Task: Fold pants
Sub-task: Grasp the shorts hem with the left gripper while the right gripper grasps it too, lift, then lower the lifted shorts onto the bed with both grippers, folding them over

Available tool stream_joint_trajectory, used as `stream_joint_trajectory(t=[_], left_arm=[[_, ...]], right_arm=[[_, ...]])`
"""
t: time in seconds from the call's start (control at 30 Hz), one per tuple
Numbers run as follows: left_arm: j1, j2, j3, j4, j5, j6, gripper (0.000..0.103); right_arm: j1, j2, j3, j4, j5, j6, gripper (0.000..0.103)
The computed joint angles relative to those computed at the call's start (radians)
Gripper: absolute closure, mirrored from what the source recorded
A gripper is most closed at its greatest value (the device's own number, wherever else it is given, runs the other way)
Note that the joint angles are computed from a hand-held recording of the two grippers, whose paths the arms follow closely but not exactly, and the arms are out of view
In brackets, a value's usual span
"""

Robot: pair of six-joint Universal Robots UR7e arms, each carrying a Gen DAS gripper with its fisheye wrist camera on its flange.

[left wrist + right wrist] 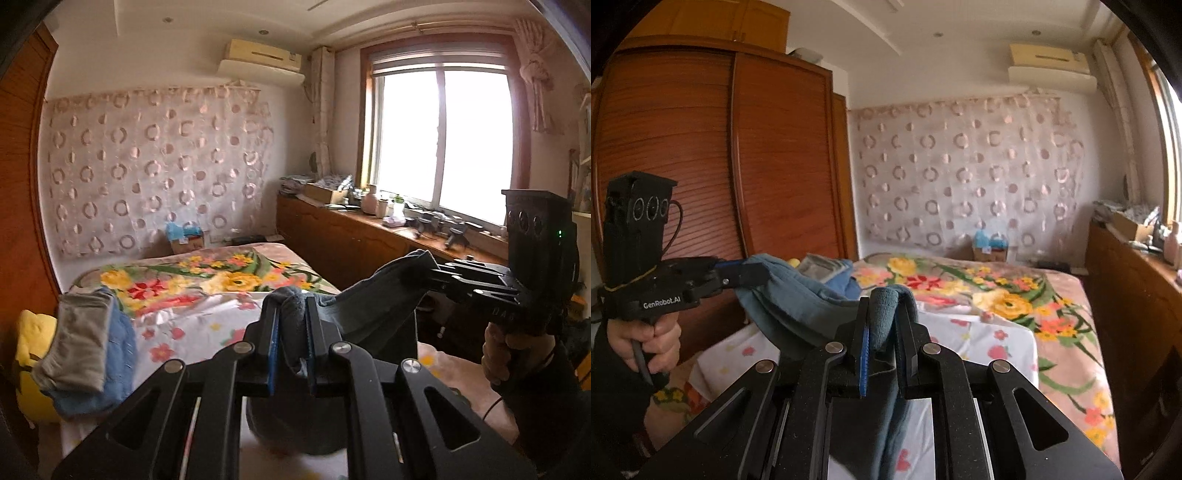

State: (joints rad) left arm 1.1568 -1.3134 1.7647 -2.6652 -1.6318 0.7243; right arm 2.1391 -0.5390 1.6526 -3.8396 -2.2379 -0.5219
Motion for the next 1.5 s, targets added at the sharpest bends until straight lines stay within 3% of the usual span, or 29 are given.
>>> stream_joint_trajectory(t=[0.13, 0.2, 0.37, 0.47, 0.67, 0.87, 1.03, 1.5], left_arm=[[0.010, 0.072, -0.042, -0.098, 0.060, 0.024, 0.094], [0.020, 0.118, -0.093, -0.104, 0.056, 0.018, 0.094], [0.005, 0.221, -0.204, -0.212, 0.099, 0.047, 0.094], [0.006, 0.231, -0.216, -0.218, 0.127, 0.073, 0.094], [0.061, 0.186, -0.134, -0.136, 0.151, 0.082, 0.094], [0.113, 0.129, -0.026, -0.063, 0.157, 0.068, 0.094], [0.124, 0.100, 0.041, -0.057, 0.171, 0.050, 0.094], [0.190, 0.100, 0.103, -0.033, 0.203, 0.021, 0.093]], right_arm=[[-0.035, 0.026, -0.100, 0.101, 0.015, 0.001, 0.095], [-0.054, 0.038, -0.155, 0.146, 0.035, 0.007, 0.095], [-0.079, 0.100, -0.352, 0.186, 0.040, -0.060, 0.095], [-0.082, 0.114, -0.411, 0.242, 0.027, -0.047, 0.095], [-0.110, 0.126, -0.321, 0.275, -0.006, -0.006, 0.095], [-0.161, 0.111, -0.149, 0.315, 0.033, 0.129, 0.095], [-0.170, 0.123, -0.073, 0.287, 0.043, 0.172, 0.095], [-0.173, 0.186, 0.000, 0.205, 0.039, 0.279, 0.095]])
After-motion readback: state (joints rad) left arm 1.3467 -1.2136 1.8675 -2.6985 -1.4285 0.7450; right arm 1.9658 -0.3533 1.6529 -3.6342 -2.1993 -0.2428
